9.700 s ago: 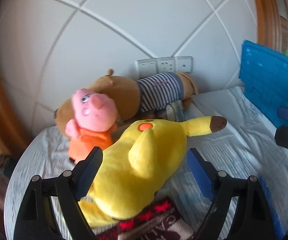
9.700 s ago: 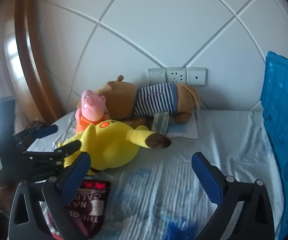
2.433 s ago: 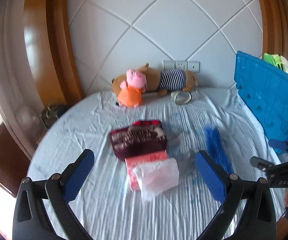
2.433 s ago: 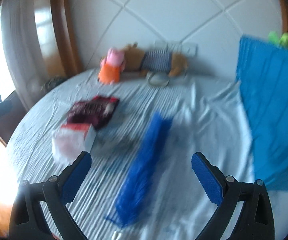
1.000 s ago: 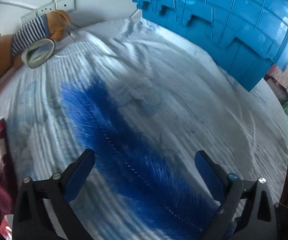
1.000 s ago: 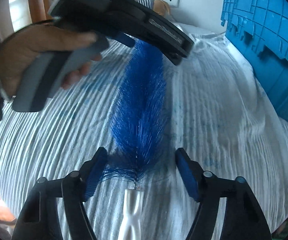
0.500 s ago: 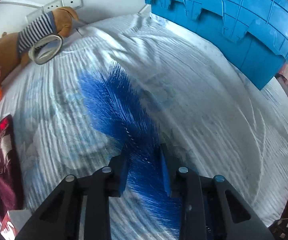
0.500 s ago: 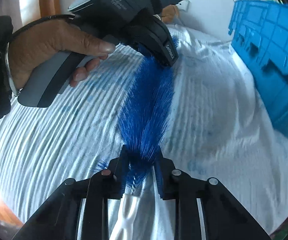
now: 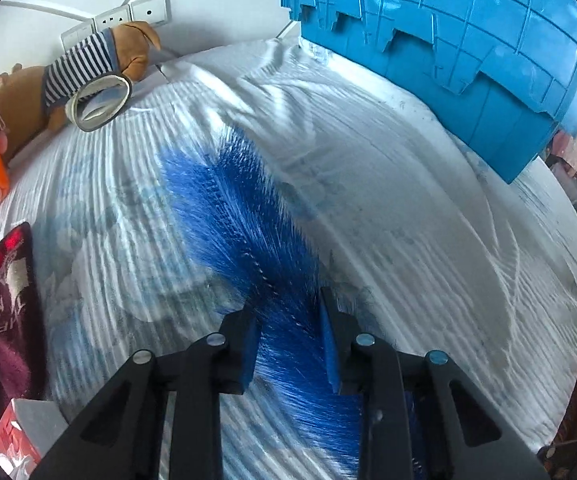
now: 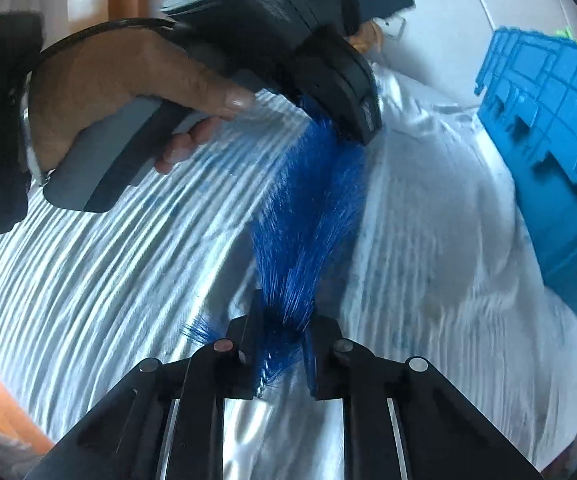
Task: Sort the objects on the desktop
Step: 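Grasp the feather duster's white handle with the right tool while the left tool grasps its bristles, then lift the feather duster with both tools and carry it to the crate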
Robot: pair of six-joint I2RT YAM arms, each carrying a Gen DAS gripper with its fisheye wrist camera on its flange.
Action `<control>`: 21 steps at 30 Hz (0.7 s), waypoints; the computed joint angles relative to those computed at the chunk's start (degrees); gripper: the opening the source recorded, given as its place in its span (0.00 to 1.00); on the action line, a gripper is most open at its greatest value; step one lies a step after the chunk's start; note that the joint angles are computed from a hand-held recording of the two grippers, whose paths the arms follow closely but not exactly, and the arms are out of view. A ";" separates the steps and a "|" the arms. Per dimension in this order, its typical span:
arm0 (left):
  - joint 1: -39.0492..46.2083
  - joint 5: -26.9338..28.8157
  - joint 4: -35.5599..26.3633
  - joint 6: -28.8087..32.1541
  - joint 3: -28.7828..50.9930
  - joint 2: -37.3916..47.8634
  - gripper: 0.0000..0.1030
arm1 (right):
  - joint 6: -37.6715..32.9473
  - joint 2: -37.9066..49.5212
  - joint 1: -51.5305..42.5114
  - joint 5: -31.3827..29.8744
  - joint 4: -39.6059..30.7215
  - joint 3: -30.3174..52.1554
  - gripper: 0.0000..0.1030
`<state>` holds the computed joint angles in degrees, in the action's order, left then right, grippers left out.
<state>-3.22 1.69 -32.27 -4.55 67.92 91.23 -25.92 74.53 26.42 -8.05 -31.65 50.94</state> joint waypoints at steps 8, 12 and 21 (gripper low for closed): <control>0.67 1.18 -3.50 0.50 4.51 -4.14 0.26 | -0.84 -1.93 -3.20 -2.20 -3.48 4.27 0.15; 0.58 1.51 -6.63 1.42 10.16 -4.57 0.26 | -0.52 -2.41 -3.86 -2.65 -4.42 7.61 0.15; 0.26 3.96 -18.70 5.49 36.39 0.86 0.23 | 1.76 -4.08 -7.38 -2.05 -7.31 19.92 0.15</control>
